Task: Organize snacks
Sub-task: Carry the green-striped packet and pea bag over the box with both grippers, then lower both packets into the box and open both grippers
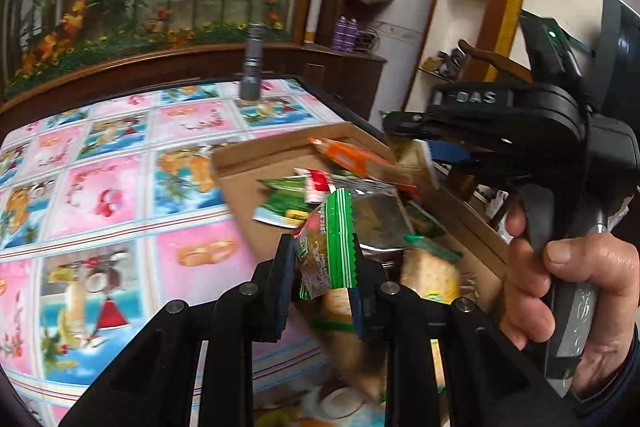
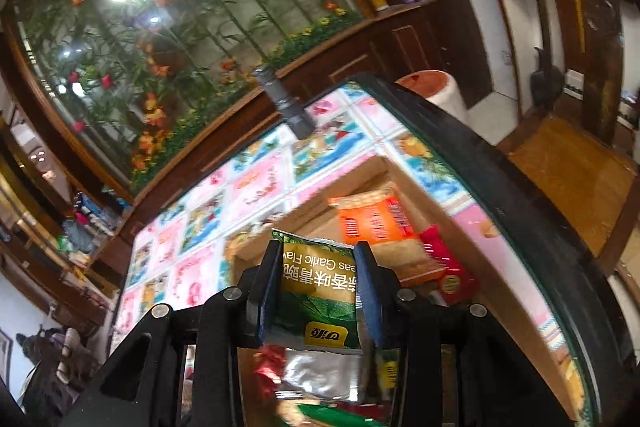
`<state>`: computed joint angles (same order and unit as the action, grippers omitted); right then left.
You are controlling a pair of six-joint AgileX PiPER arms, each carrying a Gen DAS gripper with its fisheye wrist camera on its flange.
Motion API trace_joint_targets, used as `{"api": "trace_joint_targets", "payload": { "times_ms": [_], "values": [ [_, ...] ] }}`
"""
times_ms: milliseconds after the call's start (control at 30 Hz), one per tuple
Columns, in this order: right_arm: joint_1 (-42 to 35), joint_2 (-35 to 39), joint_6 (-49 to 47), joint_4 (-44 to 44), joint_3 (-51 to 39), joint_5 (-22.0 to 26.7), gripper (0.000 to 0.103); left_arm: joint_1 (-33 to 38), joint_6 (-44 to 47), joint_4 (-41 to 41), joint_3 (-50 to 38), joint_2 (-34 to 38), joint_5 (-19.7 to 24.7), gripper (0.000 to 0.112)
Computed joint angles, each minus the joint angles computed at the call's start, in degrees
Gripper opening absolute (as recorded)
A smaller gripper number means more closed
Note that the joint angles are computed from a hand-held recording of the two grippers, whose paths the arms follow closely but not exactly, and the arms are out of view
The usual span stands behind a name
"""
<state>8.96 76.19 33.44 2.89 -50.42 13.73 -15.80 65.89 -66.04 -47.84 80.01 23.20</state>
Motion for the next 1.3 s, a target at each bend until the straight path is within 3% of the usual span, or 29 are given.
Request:
{"api": "trace_joint_targets", "payload": {
  "times_ms": [133, 433, 1300],
  "values": [
    [-2.3, 1.0, 3.8, -2.8, -0.5, 3.2, 0.039, -3.7, -0.8, 0.7, -0.9, 2.0, -1.0, 0.023],
    [-4.8, 3.0, -2.7, 5.1, -1.4, 6.1, 0.039, -5.6, 1.1, -0.5, -0.5, 3.8, -1.8, 0.023],
    [-2.8, 4.1, 12.1, -8.9, -2.7, 9.1, 0.039, -7.5, 2.6, -1.4, 0.8, 3.5, -4.3, 0.023]
  ]
}}
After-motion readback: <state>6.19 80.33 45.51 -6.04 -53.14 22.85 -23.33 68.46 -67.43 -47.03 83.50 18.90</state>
